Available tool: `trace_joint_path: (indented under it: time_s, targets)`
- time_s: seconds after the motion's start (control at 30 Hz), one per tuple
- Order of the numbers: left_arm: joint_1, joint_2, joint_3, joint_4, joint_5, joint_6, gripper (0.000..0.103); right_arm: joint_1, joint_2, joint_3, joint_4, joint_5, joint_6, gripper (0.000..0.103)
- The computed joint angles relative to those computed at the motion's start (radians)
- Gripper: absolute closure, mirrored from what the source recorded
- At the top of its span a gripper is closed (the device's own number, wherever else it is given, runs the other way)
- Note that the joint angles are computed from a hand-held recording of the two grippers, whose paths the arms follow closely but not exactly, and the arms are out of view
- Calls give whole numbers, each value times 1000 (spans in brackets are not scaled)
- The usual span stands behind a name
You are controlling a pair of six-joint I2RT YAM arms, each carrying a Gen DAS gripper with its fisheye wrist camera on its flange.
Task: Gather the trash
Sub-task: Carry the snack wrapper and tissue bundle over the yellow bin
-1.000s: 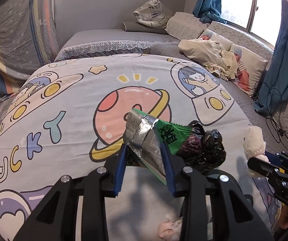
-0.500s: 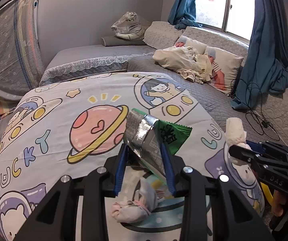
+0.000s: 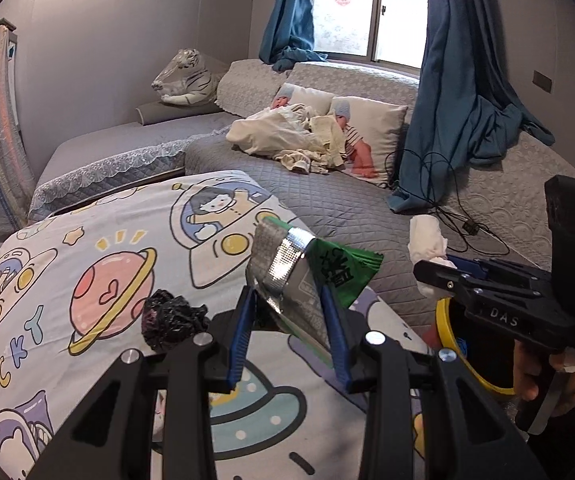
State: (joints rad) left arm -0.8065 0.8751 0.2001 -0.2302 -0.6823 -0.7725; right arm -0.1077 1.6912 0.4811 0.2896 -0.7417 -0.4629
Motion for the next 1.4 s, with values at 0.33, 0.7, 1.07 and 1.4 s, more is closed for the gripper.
trace_joint_path:
  time_s: [0.33, 0.7, 1.07, 1.4]
  targets:
    - [-95, 330, 154, 213, 18, 61, 70, -251, 69, 112, -96, -74, -81, 75]
    - [-108, 647, 340, 393, 127, 188, 70, -443, 187, 237, -153, -91, -130, 75]
    - [-125, 906, 541, 445, 244, 260, 70, -565, 339, 376, -184, -79, -142, 74]
    - [-116, 1105, 677, 498, 364, 269, 70, -613, 452, 469, -201, -44, -147, 74]
